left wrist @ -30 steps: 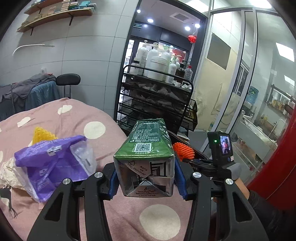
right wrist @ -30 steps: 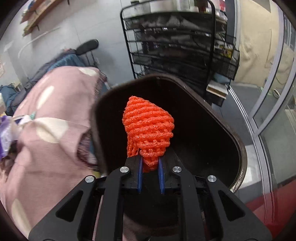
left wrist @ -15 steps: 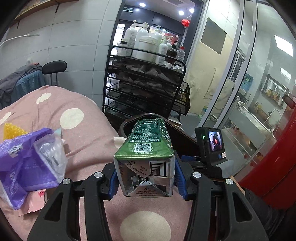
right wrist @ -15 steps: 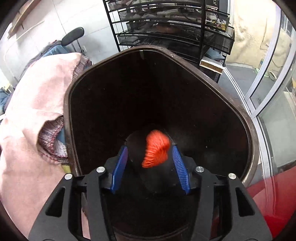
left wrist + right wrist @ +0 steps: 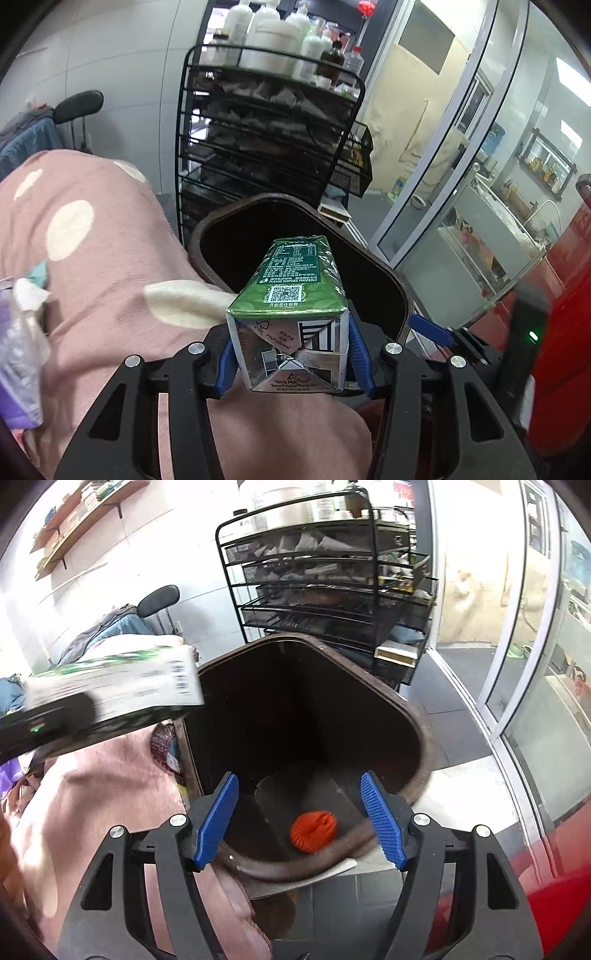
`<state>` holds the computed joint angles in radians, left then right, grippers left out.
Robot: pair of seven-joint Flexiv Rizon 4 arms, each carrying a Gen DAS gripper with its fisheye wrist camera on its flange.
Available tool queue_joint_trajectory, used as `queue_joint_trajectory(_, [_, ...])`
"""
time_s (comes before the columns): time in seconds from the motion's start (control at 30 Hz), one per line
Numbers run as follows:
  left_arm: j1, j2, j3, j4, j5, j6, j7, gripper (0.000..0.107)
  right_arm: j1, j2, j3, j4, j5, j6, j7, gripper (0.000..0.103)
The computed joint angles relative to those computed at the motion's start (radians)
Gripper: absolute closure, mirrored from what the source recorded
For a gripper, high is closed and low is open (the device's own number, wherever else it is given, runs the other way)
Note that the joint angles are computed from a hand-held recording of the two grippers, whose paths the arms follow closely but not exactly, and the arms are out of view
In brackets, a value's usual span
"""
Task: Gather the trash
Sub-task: 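Carry both items to the brown bin and open both tools over it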
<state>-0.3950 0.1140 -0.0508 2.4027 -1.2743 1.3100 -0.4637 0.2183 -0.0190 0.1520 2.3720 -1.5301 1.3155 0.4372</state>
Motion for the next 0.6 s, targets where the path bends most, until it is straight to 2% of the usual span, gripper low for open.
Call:
queue_joint_trajectory(0.23, [0.080, -0.102, -0.008, -0.093, 0.309, -0.130, -0.242, 0.057, -0.002, 0.054, 0.015, 0.060, 0.063, -0.006, -0.023, 0.031])
queue_joint_trajectory(0.43, [0.120, -0.175, -0.029, -0.159, 0.455, -0.199, -0.357, 0.057, -0.005, 0.068, 0.019, 0.080, 0.068, 0.001, -0.011, 0.031])
queue_joint_trajectory(0.6, [0.138, -0.214, -0.041, -0.201, 0.581, -0.214, -0.442, 0.057, -0.007, 0.073, 0.019, 0.088, 0.067, 0.009, -0.005, 0.031])
